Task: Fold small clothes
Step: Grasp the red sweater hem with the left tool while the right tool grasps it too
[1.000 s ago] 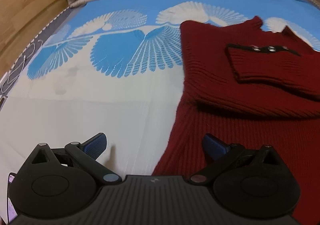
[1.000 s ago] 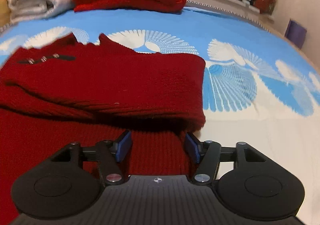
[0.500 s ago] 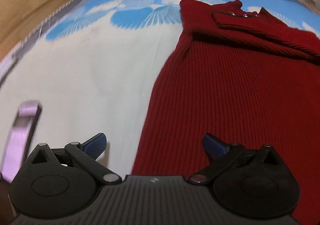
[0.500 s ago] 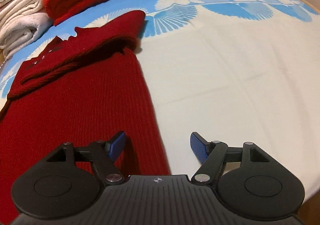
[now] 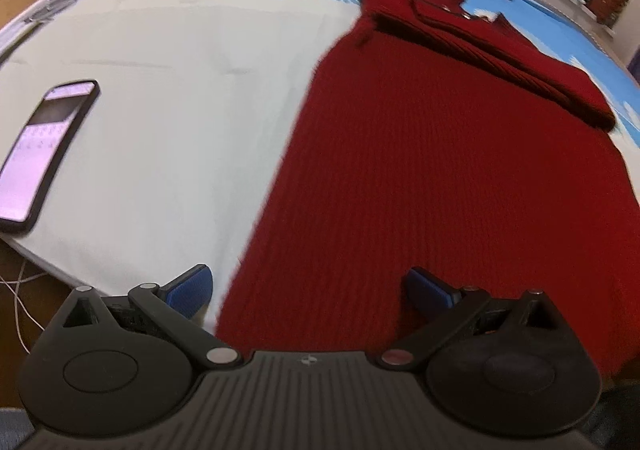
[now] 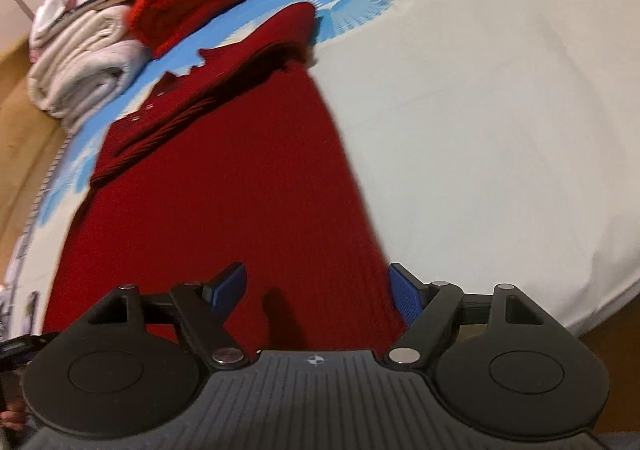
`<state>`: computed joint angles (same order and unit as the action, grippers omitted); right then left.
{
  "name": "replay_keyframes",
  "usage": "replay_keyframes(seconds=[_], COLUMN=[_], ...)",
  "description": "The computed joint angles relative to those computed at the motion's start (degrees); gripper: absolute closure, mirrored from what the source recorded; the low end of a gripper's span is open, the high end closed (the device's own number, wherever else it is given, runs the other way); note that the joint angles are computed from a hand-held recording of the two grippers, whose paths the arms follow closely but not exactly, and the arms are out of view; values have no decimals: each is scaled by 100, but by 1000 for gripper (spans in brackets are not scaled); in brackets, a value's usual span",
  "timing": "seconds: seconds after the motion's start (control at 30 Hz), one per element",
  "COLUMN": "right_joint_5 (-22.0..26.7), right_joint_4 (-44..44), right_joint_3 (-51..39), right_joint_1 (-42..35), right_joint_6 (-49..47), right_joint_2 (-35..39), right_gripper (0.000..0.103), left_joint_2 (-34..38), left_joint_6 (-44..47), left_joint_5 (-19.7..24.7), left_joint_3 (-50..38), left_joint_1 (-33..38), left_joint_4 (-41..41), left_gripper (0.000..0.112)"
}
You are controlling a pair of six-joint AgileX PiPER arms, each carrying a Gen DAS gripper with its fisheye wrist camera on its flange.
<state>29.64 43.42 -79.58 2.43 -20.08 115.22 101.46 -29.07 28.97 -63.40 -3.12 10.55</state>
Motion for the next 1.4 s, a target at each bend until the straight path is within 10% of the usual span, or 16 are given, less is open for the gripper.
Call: replay_keyframes(seconds=[0.47,0.67,0.73,0.87,1.17,1.4], right_joint_5=[389,299,251,205,78,790], right_joint_4=[952,835,675,585,1447,1572], right_joint_3=[432,660,706,735,1369,1898], right_joint_1=[-188,-38,15,-34,-191,-564], right_joint_6=[-628,-623,-454,-157,-1037,-1137], right_joint_2=[-246,-413,-461,-414,-1079,-2101], right_gripper=[25,27,44,78,84,85], left_joint_2=[-347,-455,-528,-645,-1646,-2910], left_joint_6=[217,68,65,185,823,1736], left_joint_5=[-28,116,97,41,-87,632], left_joint_3=[270,318,383,489,1060,1652], left_joint_1=[59,106,129,219,154,324], left_joint_4=[-561,-569,-625,-975,-1438,-2417], left_gripper=[28,59,88,90,92,92])
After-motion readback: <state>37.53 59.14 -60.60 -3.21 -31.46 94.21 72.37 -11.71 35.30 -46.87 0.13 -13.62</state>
